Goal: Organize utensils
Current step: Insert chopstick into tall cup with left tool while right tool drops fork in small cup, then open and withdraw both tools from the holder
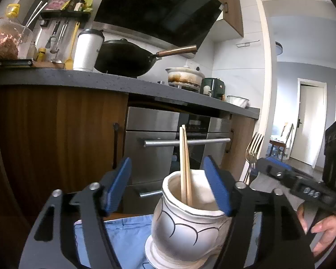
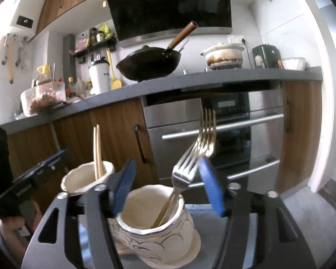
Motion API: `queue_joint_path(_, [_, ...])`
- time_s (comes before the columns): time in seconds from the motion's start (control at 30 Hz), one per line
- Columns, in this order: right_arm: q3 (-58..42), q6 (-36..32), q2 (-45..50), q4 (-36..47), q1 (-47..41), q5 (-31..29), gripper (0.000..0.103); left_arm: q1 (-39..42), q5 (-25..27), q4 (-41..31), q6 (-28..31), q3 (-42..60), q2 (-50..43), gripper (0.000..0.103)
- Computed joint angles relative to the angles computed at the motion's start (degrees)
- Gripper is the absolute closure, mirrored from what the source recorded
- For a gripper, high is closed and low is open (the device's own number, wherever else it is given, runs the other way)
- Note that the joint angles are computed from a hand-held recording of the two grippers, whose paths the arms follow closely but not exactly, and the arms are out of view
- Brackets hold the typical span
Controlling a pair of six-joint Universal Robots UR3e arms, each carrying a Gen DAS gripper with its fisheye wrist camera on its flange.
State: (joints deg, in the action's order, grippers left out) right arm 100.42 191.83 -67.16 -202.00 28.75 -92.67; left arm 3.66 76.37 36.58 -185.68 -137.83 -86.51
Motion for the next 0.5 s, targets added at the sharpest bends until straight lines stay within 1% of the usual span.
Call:
queue_joint_path(0.07, [1.71,-0.55,-1.25,-1.41,0.35,-0.76,0.015,-0.14,0.69,0.44,0.12,-0.80,0.58,0.023])
queue_joint_path(0.1, [2.37,-0.68,-1.70,-2.07,0.42,-1.25,0.010,-0.16,1.02,0.64,0.18,-1.46,1.09,0.021])
queue_joint_path(0.13, [3.60,-0.67,-2.26,-3.55,0.63,-2.23,0.007,-0.37,1.63,0.72,0.32,-1.99,1.51,0.017])
queue_joint_path(0.17, [4.59,-0.51,-2.92,-4.10,0.61,-2.76,0.006,-0.64,2.29,0.70,0.45,-2.32,1.81,0.012])
queue_joint_path(0.23, [6.58,0.26,-4.18,-4.92,0.51,-3.79,0.005,-1.39,4.09,1.32,0.85,-3.67,2.65,0.006])
queue_joint_path(0.3, [8.85,1.16,-5.81,-4.91,0.44,-5.15,0.005,-1.52,4.37,0.79,1.63,-5.21,4.31,0.006])
queue_joint_path(0.4, [12.64,2.19,-8.86,-3.58,0.49,-7.11,0.005,-1.89,4.31,-2.31,3.43,-7.20,7.62,0.006])
queue_joint_path(0.5, [16.61,3.15,-11.43,-3.37,0.18,-7.62,0.005,-2.30,3.93,-4.00,4.76,-9.86,10.67,0.006])
